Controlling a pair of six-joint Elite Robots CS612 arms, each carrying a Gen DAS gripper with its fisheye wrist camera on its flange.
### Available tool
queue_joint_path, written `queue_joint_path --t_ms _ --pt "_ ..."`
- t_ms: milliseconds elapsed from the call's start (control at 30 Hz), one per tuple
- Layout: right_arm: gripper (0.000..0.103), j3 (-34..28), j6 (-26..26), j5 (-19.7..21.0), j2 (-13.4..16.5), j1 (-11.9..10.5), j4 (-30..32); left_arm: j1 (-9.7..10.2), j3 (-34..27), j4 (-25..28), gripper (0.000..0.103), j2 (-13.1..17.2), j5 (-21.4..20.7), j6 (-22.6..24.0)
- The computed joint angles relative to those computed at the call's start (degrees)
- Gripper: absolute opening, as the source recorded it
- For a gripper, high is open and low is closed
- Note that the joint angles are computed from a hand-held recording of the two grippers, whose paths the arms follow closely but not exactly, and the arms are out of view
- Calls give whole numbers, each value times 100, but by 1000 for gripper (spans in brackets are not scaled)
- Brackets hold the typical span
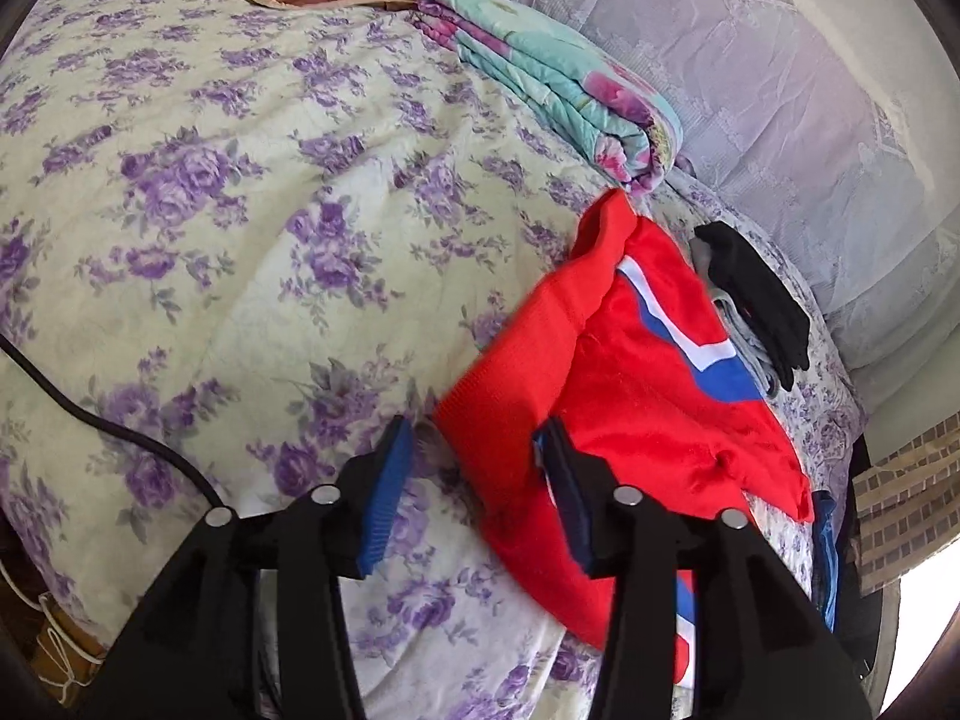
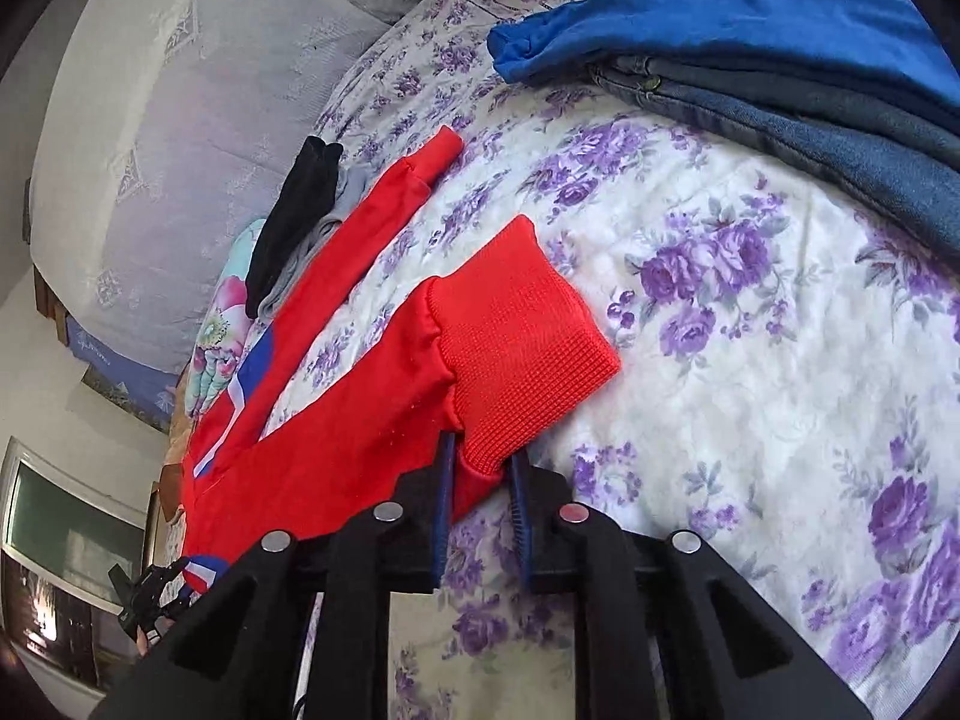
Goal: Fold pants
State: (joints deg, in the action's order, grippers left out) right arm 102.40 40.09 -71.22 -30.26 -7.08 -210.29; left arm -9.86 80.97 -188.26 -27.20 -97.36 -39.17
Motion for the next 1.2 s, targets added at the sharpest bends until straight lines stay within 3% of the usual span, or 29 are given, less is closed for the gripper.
queue_joint_path --t_ms 67,167,233,333,400,500,633,733,800,833,933,1067,1200 --pt "29 145 157 -332 -75 24 -194 -9 177 -196 58 -103 400 -48" --pt "32 334 289 -1167 -192 115 -522 -25 437 -513 59 -250 1010 -206" --pt "32 328 137 -1479 -230 185 -779 2 427 -610 59 -271 807 -139" --pt "32 146 -497 -1648 -283 359 -812 -125 246 -537 59 -278 691 475" --pt "33 -41 -829 -1501 -273 460 -684 -229 8 -364 59 -227 536 948" --pt "46 -353 -1049 -1011 -182 545 -291 -339 -508 150 60 -37 399 1330" --pt "50 -701 -1276 -820 -28 636 464 -335 -1453 1303 60 392 391 1385" --pt "51 -892 -1284 -617 95 579 1157 -289 -2116 2154 59 730 577 1399" --pt "50 -894 -1416 -645 112 585 1097 -332 -2305 2415 78 830 1043 1522" --pt "50 -894 -1507 -689 70 602 1219 -313 -2337 2495 78 842 982 1424" --pt "50 -877 -1449 -646 -33 579 1342 -307 -2128 2171 75 717 950 1424" --pt "54 -950 -1635 -682 -168 594 1022 -260 -1872 1396 76 537 824 1356" --pt "60 -1346 -1800 -533 -147 653 882 -245 -2102 1385 83 568 940 1508"
